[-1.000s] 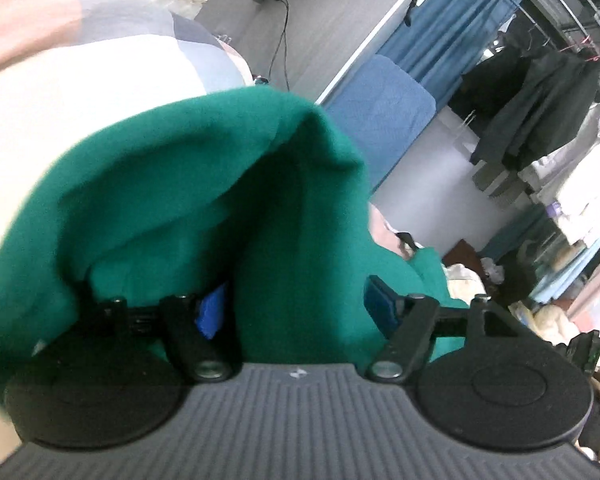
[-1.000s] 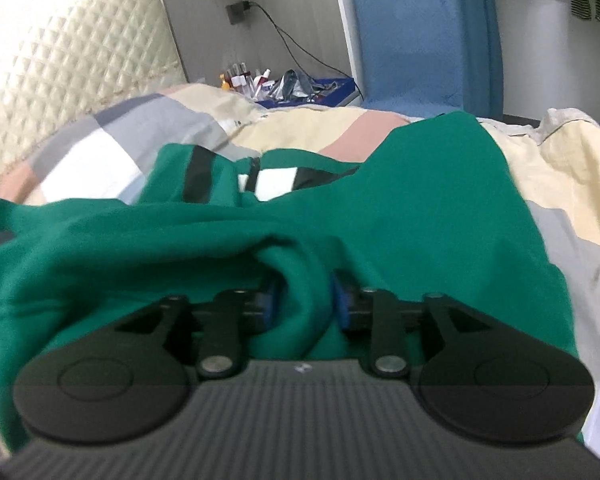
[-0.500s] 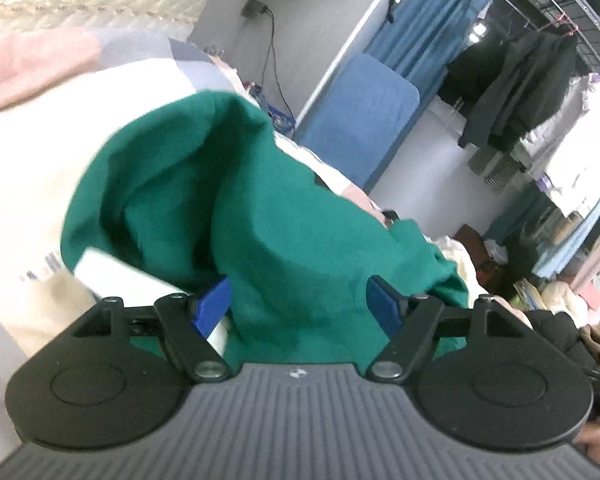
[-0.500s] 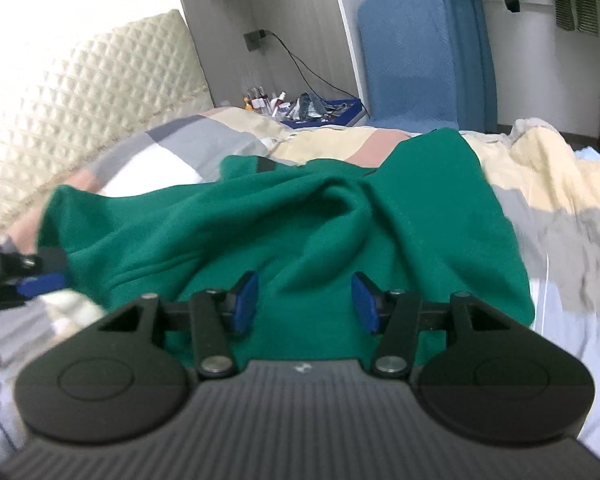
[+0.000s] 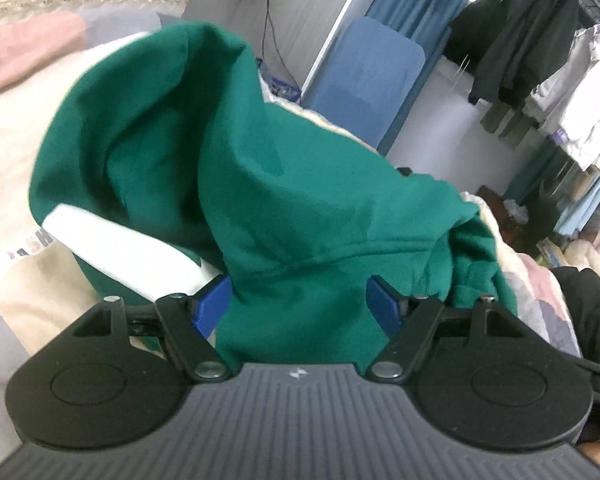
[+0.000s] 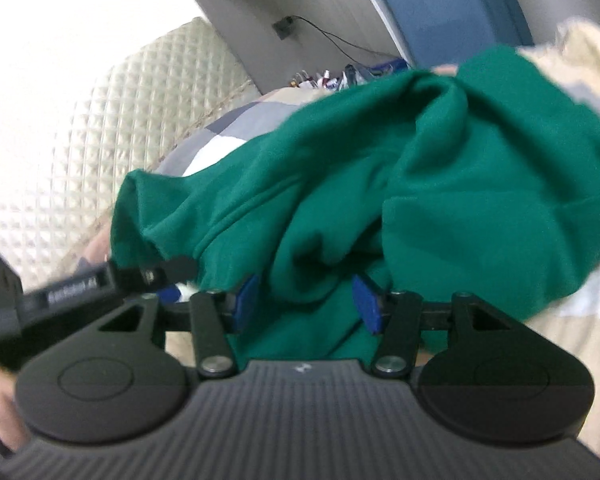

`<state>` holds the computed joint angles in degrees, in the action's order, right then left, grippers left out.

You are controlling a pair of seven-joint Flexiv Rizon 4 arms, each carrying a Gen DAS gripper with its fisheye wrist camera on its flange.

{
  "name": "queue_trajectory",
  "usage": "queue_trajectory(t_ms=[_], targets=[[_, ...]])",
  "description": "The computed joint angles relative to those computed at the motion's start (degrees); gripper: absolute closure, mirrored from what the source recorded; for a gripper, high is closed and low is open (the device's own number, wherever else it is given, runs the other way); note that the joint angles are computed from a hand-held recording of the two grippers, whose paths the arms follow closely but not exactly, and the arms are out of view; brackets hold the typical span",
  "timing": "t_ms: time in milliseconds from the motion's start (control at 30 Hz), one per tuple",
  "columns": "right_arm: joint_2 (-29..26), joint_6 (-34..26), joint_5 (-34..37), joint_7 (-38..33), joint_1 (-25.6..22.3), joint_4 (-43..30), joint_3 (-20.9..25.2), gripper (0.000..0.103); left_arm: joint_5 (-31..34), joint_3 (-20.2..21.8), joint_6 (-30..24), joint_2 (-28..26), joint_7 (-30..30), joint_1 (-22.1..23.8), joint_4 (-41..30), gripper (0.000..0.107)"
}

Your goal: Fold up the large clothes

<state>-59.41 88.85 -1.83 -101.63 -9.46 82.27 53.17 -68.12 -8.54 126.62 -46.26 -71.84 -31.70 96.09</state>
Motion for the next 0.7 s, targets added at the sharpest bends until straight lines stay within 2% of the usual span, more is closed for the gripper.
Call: queue_trajectory(t_ms=[67,133,233,267,367,533,567,633,700], targets=[[-1.3,-0.82,0.33,1.13,1.47,-2.12,-1.15,0.048,-3.02,0.25,0.07,-1.41,2.17,-0.63,-2.27,0.029],[-0.63,-1.49,0.94,3.5,4.73,-3.74,-6.26,0.05,-3.23,-0.58,0.67,-2.45,2.39,0.17,-3.27,0.028],[1.28,2.24,3.86,10.18,9.93,-4.43,-15.78,0.05,4.77,-2.0,0.42,-2.81,-5.9,3.47,-1.46,0.028],[1.14,3.36,3.24,13.7,10.02,-4.49,-16.81,0.05,7.21,-2.07,0.4,-2.99,-8.66,4.19,-1.04,0.028],[-1.37,5.24,5.87,16.73,6.02,-6.42,-11.65,0.05,14.21,-2.2,1.01,-3.41,-15.63,6.21,0.27,0.025],[-5.68,8.78,1.53,17.24,0.99,-6.84,-3.85,0.049,26.87,-4.29,4.38,-3.6,-29.34,11.35,3.29,0.024],[-6.51,8.81,0.22,17.2,0.41,-6.8,-2.63,0.045,30.27,-5.01,5.9,-3.71,-32.73,12.86,4.06,0.024],[-9.97,8.76,-3.73,15.63,-2.21,-6.57,3.41,0.024,35.61,-5.94,7.84,-3.52,-38.35,15.36,5.61,0.024],[-13.51,8.95,-8.36,14.86,-4.32,-6.19,9.02,0.016,40.24,-6.66,10.2,-3.3,-43.86,17.52,7.27,0.023]])
